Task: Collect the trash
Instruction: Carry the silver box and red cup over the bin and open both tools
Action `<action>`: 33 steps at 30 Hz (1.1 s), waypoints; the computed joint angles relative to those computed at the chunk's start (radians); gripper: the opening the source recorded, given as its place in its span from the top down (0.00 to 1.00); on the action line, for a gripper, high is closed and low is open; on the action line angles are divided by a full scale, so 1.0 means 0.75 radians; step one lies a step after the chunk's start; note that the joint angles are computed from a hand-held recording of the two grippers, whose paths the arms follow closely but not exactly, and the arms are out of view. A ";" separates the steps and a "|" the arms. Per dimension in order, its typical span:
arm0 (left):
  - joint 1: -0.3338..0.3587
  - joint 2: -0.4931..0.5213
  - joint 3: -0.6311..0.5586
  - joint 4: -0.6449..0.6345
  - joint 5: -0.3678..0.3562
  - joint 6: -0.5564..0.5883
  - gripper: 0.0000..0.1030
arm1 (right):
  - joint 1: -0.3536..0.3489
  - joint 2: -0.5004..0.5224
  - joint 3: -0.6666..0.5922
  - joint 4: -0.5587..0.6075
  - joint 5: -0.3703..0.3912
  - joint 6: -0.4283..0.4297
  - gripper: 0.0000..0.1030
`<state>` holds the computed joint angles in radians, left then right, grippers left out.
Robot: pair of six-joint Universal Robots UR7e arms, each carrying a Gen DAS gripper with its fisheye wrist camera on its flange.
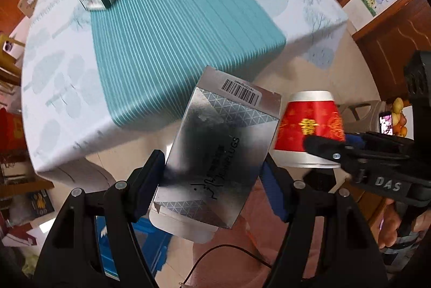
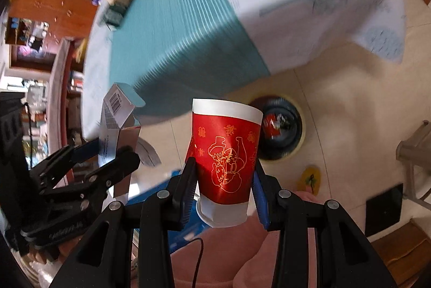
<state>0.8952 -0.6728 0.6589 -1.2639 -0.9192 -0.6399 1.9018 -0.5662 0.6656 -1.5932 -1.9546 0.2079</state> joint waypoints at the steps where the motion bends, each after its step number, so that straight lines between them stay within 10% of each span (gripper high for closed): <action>1: 0.003 -0.005 0.030 -0.009 -0.011 -0.013 0.35 | -0.012 0.003 0.016 -0.003 0.000 -0.014 0.63; 21: 0.242 0.066 0.538 -0.497 -0.037 -0.092 0.34 | -0.313 0.201 0.233 -0.367 -0.101 -0.177 0.61; 27: 0.303 0.150 0.506 -0.605 -0.050 -0.024 0.33 | -0.395 0.261 0.177 -0.447 -0.037 -0.151 0.28; 33: 0.320 0.222 0.427 -0.637 -0.063 -0.008 0.19 | -0.415 0.264 0.169 -0.478 -0.025 -0.158 0.23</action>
